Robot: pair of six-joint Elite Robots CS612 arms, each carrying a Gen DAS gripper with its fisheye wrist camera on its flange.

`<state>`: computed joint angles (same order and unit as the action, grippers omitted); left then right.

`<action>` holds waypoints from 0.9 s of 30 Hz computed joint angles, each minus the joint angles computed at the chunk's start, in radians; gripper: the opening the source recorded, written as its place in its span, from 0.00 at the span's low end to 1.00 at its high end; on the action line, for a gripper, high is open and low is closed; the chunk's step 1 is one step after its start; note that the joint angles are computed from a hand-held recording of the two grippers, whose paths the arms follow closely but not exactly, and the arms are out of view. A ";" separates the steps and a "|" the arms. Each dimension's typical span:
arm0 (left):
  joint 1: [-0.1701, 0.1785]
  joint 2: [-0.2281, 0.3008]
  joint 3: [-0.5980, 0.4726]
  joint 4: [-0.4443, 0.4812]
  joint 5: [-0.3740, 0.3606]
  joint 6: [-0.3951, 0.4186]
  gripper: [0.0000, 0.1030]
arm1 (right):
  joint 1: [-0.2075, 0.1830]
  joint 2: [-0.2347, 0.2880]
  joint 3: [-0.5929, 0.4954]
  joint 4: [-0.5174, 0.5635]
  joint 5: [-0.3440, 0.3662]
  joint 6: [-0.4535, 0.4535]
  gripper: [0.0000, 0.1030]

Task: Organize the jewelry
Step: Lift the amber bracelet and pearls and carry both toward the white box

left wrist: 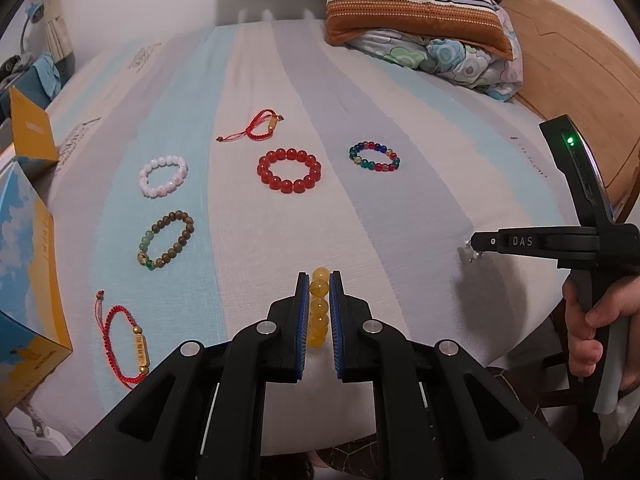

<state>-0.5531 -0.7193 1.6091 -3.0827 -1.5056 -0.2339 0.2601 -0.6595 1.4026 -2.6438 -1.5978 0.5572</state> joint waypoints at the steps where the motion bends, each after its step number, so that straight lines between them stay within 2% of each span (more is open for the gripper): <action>1: 0.000 -0.001 0.001 -0.001 0.001 -0.001 0.09 | 0.003 0.000 -0.003 -0.003 -0.009 -0.004 0.10; 15: 0.017 -0.034 0.033 -0.025 0.033 -0.015 0.09 | 0.060 -0.017 -0.035 -0.053 -0.163 -0.082 0.10; 27: 0.056 -0.081 0.070 -0.038 0.080 -0.028 0.09 | 0.109 0.008 -0.129 -0.061 -0.182 -0.138 0.10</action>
